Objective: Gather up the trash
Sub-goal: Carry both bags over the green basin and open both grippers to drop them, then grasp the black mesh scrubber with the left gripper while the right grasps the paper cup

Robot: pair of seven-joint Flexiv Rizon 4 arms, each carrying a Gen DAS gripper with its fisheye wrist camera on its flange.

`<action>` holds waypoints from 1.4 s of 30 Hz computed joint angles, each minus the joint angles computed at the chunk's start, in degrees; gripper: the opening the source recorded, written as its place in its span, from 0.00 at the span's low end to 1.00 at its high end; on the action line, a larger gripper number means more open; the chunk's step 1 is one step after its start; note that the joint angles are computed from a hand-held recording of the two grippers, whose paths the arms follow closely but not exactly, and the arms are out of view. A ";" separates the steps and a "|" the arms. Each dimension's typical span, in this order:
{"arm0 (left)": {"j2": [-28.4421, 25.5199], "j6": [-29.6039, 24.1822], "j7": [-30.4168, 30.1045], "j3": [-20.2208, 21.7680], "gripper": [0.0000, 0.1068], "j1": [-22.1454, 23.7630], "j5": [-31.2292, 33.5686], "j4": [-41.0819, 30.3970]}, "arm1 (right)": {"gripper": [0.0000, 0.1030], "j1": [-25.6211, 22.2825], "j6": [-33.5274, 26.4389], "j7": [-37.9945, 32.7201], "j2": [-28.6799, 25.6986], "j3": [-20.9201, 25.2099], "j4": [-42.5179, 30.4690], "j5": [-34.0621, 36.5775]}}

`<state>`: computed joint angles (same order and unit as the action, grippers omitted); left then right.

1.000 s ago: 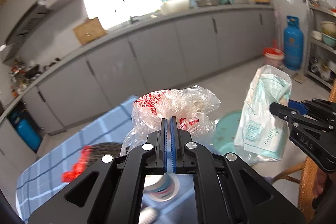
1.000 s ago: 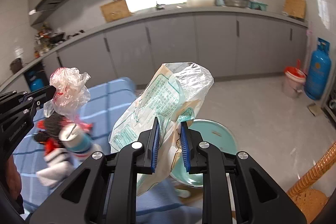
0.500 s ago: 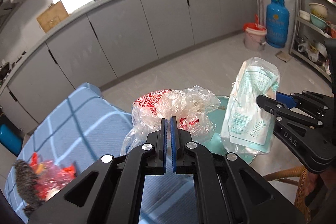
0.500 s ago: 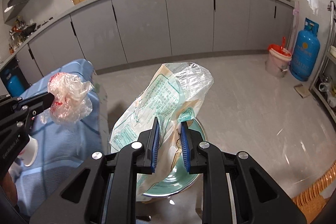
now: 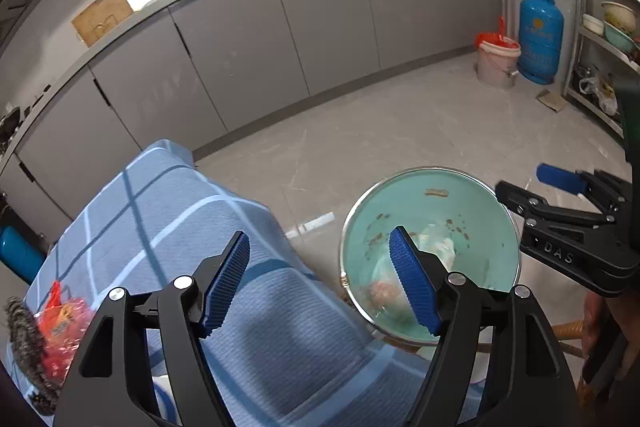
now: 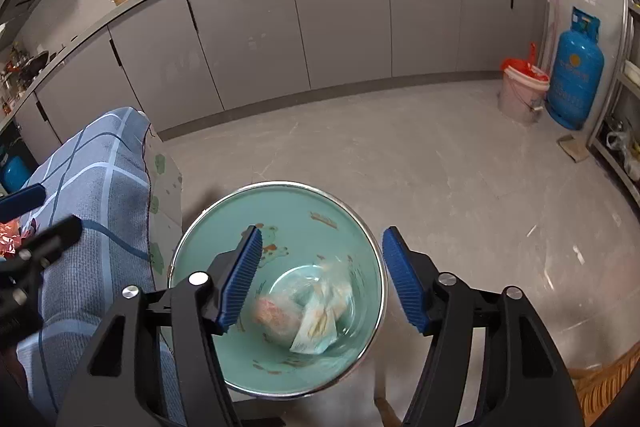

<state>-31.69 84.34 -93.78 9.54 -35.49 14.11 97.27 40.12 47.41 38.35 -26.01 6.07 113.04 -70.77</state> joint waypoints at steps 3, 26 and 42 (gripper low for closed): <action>1.76 1.28 -2.69 3.79 0.75 -2.56 2.38 1.48 | 0.65 0.51 0.02 0.68 0.32 0.51 0.14 0.32; 24.48 -5.94 -36.10 28.54 0.85 -12.45 38.43 17.44 | 0.79 10.99 0.09 -8.97 -7.25 -0.90 -17.55 0.32; 23.02 1.60 -35.40 21.43 0.85 7.05 36.85 19.85 | 0.89 18.16 1.83 -26.64 -16.93 -5.95 -34.90 10.21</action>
<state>-8.67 85.94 -129.17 30.97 -28.44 50.96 117.13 58.27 49.23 11.71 -42.95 0.12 78.14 -60.57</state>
